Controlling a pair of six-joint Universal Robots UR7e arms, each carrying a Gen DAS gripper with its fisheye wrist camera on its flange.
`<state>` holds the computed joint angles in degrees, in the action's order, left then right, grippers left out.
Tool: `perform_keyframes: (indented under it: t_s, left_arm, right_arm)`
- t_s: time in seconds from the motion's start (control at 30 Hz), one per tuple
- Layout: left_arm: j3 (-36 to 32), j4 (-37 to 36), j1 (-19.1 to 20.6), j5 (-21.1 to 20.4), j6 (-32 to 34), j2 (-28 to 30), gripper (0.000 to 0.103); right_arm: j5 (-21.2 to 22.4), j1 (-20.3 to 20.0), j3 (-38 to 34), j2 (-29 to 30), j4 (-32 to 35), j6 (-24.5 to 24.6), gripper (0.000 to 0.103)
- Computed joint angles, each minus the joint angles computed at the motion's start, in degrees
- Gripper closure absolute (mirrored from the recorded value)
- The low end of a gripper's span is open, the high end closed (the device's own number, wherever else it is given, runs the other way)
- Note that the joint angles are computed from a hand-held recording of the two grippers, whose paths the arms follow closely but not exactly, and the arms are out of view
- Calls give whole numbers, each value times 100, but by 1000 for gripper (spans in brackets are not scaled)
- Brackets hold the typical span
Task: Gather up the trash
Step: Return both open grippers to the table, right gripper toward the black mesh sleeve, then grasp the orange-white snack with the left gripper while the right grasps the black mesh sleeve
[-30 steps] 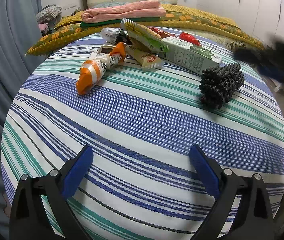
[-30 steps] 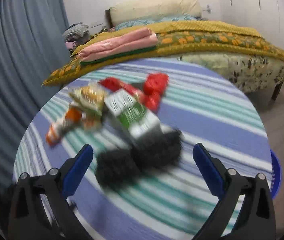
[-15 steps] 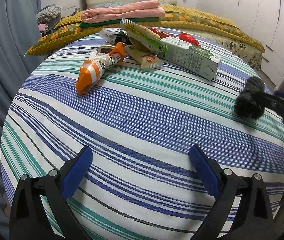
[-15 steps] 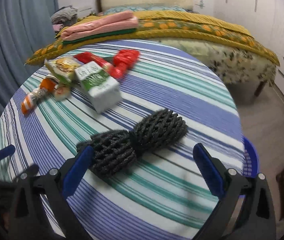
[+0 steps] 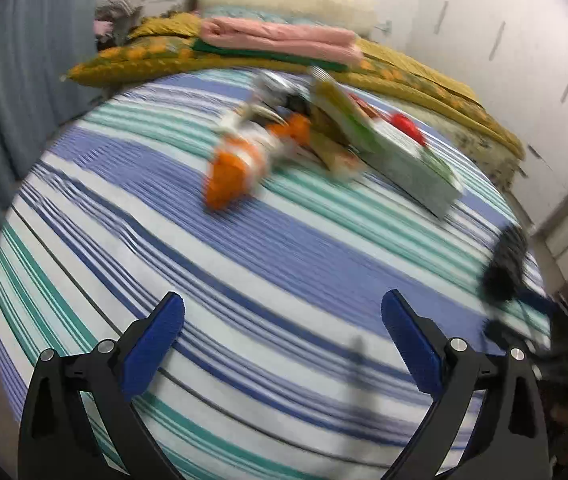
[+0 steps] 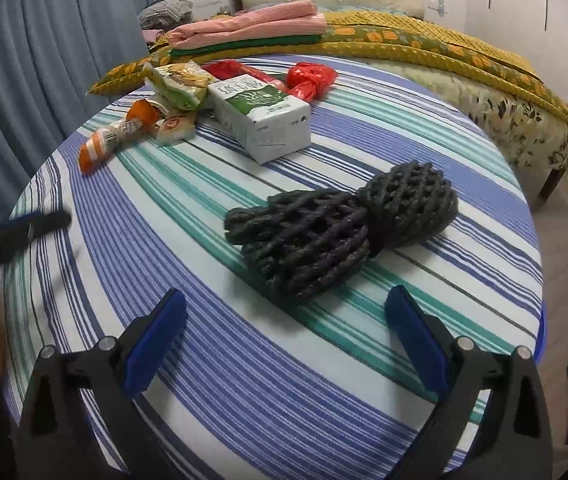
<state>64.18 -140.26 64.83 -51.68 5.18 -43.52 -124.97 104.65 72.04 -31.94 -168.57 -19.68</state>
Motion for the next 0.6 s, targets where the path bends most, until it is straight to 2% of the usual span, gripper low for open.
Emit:
perform_keyframes:
  t_s: [0.1,0.23,0.33,0.43,0.47,0.5,0.53,0.57,0.6]
  left_arm:
    - [-890,341,93,-33,296,413,6]
    - [-2538,1184,186,61,941,1266,6]
    - [-3763,1907,263,-8,1166,1888,6]
    - [-4377,2167,308,-162,1368,2215,21]
    - [-4478,2219,307,-169,1419,2279,32]
    - [-4446,2204,304,-146,1462,2273,46]
    - [-4269,2103,290,-61,1494,2203,54]
    - [-4121,2053,277,5,1441,2137,59]
    - [-3797,1876,259,71,1340,1978,59]
  right_arm:
    - [-47,5,-24,16,28,-49,5]
    - [-10,-4,3,0,6,-39,5]
    - [43,-13,43,-26,-26,-29,5]
    - [179,-42,105,-76,-64,17,5]
    - [214,-49,132,-96,-80,25,5]
    - [271,-63,166,-123,-99,38,5]
    - [327,-74,188,-144,-110,56,5]
    - [424,-96,232,-181,-137,84,5]
    - [570,-130,298,-238,-177,134,5]
